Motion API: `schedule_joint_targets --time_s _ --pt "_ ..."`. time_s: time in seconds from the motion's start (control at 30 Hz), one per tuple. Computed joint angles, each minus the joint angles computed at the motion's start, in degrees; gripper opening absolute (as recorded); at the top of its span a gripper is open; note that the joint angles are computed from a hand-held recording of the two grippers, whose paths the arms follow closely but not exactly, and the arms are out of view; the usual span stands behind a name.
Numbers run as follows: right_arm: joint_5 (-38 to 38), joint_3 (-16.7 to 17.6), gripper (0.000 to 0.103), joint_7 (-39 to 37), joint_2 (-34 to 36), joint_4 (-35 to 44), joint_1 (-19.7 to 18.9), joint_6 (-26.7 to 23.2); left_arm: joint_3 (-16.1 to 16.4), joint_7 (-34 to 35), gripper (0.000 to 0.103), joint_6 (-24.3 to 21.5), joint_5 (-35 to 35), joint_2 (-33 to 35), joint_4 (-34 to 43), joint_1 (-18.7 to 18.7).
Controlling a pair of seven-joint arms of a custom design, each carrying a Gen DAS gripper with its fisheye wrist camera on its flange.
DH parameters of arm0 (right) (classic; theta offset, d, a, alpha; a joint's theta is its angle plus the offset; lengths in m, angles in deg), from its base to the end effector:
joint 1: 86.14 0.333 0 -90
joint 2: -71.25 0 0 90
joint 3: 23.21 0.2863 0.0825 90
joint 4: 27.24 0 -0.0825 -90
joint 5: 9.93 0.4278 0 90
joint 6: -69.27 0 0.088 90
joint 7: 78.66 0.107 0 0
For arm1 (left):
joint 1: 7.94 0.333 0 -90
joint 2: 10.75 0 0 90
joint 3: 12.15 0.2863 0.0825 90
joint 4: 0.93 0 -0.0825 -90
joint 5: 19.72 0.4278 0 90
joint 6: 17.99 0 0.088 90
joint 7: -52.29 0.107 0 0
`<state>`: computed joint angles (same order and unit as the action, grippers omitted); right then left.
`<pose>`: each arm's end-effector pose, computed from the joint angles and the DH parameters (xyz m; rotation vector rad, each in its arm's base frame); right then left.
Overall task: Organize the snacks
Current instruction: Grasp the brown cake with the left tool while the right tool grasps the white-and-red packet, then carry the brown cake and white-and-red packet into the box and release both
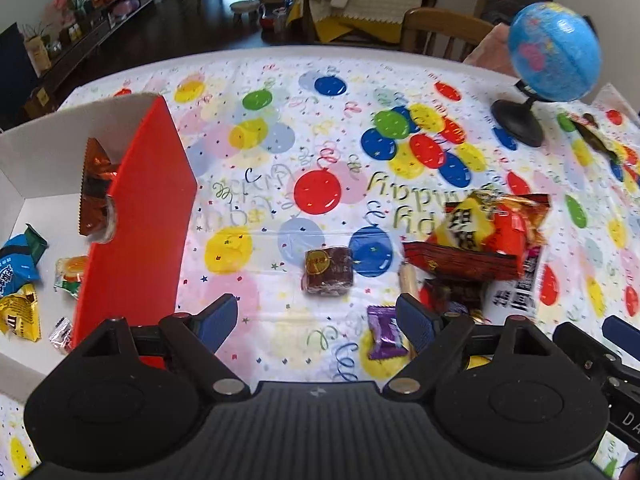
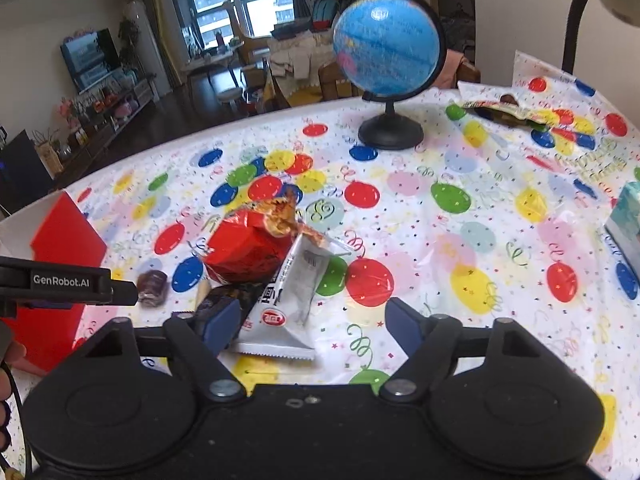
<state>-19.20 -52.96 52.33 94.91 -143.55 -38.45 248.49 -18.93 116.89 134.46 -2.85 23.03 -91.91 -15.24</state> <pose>0.6242 0.2339 0.2906 -1.6244 1.8450 -0.5455 0.7318 -0.1791 0.2972 -1.9572 1.9449 -0.5387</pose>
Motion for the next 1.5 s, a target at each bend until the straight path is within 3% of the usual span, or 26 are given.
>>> schedule_joint_targets --time_s 0.17,0.3,0.37,0.47,0.57,0.8,0.9,1.03,1.3,1.5 --pt "3.0 9.5 0.068 -5.3 2.1 4.2 -9.4 -1.8 -0.3 0.6 0.086 -3.1 -1.1 4.7 6.1 0.0" --pt "4.8 14.2 0.057 -8.6 4.2 8.0 -13.9 -3.8 0.1 0.8 0.085 -5.5 -1.2 8.4 11.1 -0.6" --pt "5.9 16.6 0.052 -10.2 5.3 9.6 -16.2 -4.4 0.1 1.2 0.079 -6.8 -1.5 10.1 13.3 -0.6" --pt "7.4 18.7 0.051 -12.2 6.7 11.7 -18.2 -5.2 -0.1 1.9 0.075 -8.2 -2.2 12.1 16.0 -0.5" --pt "9.3 21.7 0.05 -15.2 7.9 13.6 -20.9 -6.1 -0.4 3.0 0.066 -9.6 -2.9 13.7 18.3 -0.3" --pt "12.8 24.7 0.032 -19.4 9.4 15.5 -23.5 -6.7 -0.5 4.0 0.059 -9.4 -4.0 15.2 20.2 -0.2" --pt "14.3 26.2 0.023 -21.5 9.4 15.6 -24.6 -6.8 -0.1 3.9 0.052 -9.1 -3.8 15.3 20.4 -0.4" --pt "14.8 24.8 0.022 -21.1 8.9 15.0 -23.2 -6.8 -0.3 4.6 0.034 -8.3 -3.8 14.9 19.7 -0.2" --pt "13.3 20.4 0.018 -17.0 5.9 10.4 -19.1 -5.2 -1.9 6.4 0.034 -5.8 -6.3 12.0 14.9 1.6" --pt "8.2 13.8 0.017 -10.6 2.0 4.5 -12.9 -4.0 -3.0 7.8 0.034 -3.4 -7.8 7.1 8.2 2.6"
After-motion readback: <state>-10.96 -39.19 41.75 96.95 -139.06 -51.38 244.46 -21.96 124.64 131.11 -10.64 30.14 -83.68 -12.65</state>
